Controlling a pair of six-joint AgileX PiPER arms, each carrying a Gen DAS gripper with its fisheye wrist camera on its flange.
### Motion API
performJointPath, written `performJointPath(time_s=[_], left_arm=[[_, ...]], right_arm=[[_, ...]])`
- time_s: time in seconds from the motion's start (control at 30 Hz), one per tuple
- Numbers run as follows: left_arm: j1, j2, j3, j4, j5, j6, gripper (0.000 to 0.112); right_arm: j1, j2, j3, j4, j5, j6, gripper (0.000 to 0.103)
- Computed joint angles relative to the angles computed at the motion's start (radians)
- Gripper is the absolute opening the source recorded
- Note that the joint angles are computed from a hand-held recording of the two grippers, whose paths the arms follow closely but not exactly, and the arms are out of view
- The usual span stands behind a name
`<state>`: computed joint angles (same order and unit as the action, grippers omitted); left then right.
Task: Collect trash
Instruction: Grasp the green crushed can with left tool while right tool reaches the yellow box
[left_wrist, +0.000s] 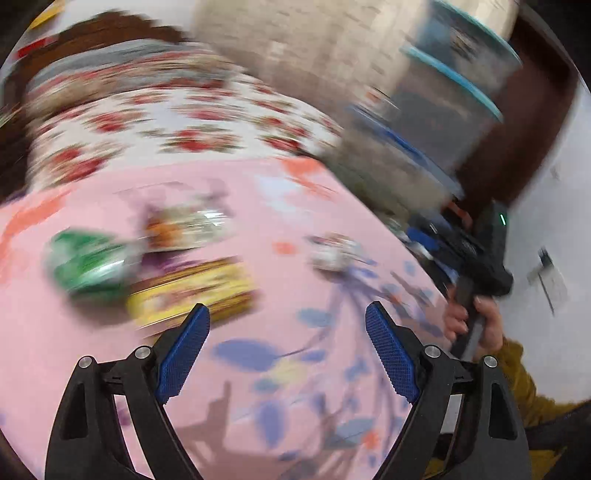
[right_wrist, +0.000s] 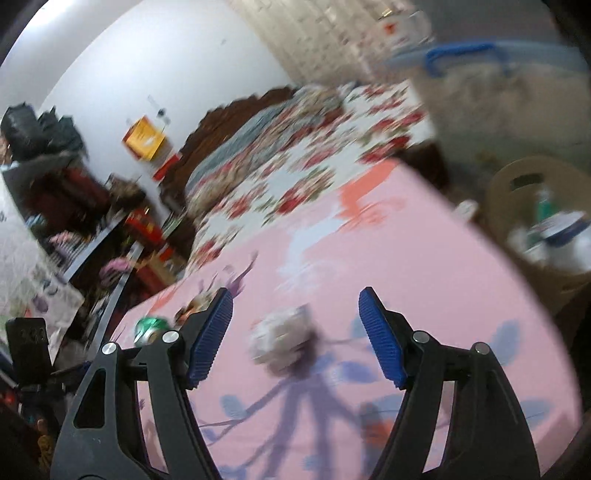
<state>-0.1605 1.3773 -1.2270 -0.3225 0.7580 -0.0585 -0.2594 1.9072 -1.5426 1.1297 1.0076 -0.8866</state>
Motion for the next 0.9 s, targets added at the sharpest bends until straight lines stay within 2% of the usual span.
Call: performJointPath(time_s=[0.07,0.13,0.27,0.37,0.57,0.77,0.9], left_arm=[[0.113,-0.078,0.08,-0.041,0.0,0.04,0.082],[0.203,-0.133,0.133,-0.018,0.006,0.035,0.082],[0.362,-0.151,0.16,-0.087,0.032,0.121,0.082],[0.43,-0.103,0.142,-0.141,0.053,0.162,0.083],[0.539,0.007,0.129,-0.37,0.085,0.315,0.084],[0.598,0.096,0.117,-0.544,0.119,0.403,0.088],[0.605,0.165,0.089,-0.614,0.144,0.425,0.091]], right_arm=[[0.077,-0.007,0.013,-0.03,-0.017,0.021,0.069],[0.141,-0.008,0.021,-0.043,-0.032,0.035,0.068],[0.246,-0.018,0.045,-0.052,-0.073,0.045,0.068],[0.316,-0.024,0.051,-0.074,-0.097,0.056,0.068],[0.41,0.008,-0.026,-0.19,-0.133,0.117,0.068],[0.499,0.127,-0.242,-0.304,-0.087,0.244,0.05],[0.526,0.162,-0.287,-0.303,-0.095,0.271,0.05]])
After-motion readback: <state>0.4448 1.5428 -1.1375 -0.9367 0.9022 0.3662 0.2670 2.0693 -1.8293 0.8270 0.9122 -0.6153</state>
